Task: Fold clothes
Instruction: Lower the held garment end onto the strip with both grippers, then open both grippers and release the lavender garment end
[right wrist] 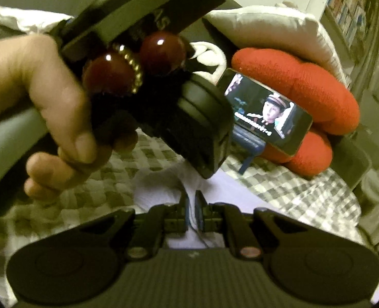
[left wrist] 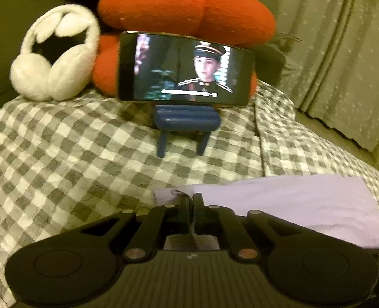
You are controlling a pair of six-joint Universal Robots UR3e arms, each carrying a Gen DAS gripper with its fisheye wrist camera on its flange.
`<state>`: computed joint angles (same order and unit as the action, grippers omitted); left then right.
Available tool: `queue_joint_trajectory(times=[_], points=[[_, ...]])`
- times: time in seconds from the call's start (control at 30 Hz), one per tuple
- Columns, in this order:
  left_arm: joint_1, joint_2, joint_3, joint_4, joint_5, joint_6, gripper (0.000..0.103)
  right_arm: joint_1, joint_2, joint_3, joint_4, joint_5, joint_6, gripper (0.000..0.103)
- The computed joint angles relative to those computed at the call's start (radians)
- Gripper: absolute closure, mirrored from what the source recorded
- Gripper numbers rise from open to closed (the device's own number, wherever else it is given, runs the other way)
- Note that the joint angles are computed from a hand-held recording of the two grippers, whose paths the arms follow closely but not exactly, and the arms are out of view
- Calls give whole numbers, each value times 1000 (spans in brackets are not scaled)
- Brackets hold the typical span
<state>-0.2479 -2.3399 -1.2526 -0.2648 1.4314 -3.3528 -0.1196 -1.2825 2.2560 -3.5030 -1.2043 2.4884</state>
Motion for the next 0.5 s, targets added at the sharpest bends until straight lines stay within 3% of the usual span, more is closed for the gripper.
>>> queue_joint_trajectory(times=[0.23,0.4,0.5], points=[[-1,23,-4,1,38,-49,97,-78,-110,-41,261,127,28,84],[-11,24,31,-65,93,-96,97,-186,-285,-72,634,252,-25,65],[-14,43,27,-86,125,-142,97,-270,-395,-84,847,296,-103,61]])
